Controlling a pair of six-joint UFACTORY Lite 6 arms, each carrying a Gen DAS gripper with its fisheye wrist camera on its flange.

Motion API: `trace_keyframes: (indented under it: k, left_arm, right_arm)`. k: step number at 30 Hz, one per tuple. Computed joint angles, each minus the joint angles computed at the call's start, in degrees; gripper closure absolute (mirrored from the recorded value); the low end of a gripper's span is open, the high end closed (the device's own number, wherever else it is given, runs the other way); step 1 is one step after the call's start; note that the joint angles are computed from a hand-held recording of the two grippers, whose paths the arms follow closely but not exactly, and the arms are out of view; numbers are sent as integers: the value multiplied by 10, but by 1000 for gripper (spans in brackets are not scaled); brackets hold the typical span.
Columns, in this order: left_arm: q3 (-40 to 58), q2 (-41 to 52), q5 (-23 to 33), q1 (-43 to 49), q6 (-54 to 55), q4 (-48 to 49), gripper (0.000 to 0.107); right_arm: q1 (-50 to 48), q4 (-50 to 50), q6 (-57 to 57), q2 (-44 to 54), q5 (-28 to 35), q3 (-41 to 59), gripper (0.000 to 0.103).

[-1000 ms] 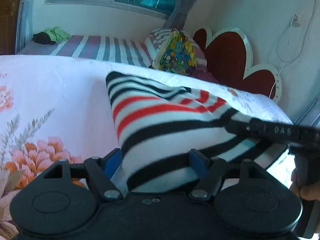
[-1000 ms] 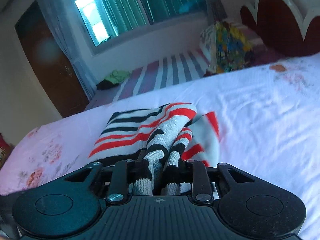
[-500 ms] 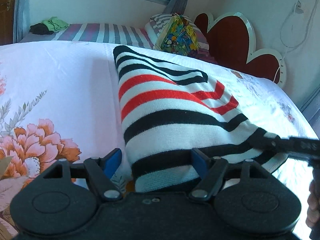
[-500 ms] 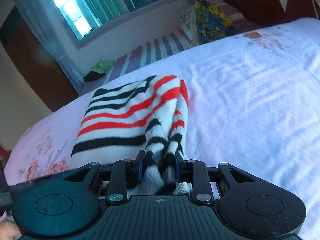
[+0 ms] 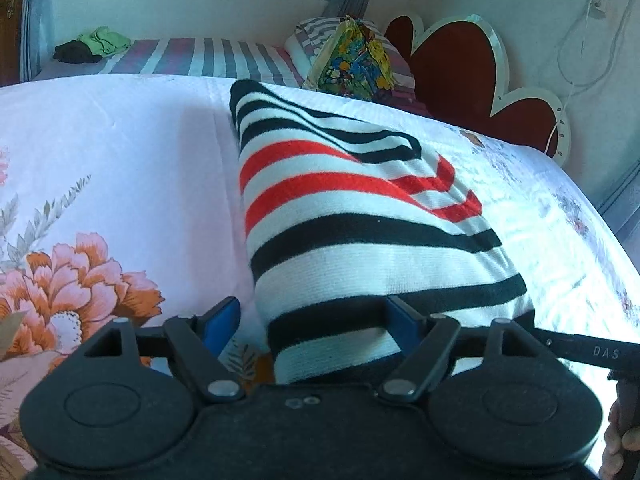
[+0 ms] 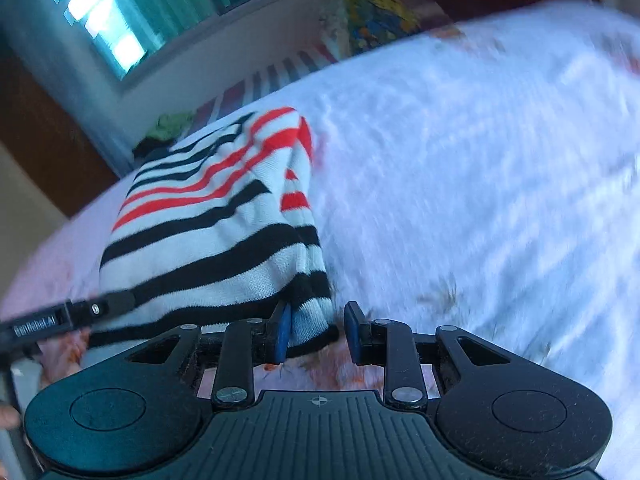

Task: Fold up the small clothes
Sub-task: 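Open the right tool and release the folded sweater bundle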

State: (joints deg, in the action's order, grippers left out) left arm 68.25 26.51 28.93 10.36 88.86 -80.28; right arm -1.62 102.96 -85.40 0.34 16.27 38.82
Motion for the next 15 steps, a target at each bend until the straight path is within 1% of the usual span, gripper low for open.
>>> trace_keyframes:
  k: [2,5,7,10,14,15]
  left_arm:
    - [3,-12,5,2,-21,20,33]
    - [9,-29,18,6,-36,24,33]
    - [27,-28,24,6,-54,31,33]
    - [57,-16,12,-5,-76,39,33]
    - [109,28,-4,-19,-110,52,33]
    - [121,42,-11,-24,-118,55,33]
  right_arm:
    - [-3,-54,52,-19,0,8,76]
    - [1,-91,94,-39,-4,33,76]
    - [7,-118,117,-18,-4,74,76]
    - [29,-137,136,35,-24,142,76]
    - [55,-96,95,112,-43,207,76]
    - [63,-101,101,141,-56,230,76]
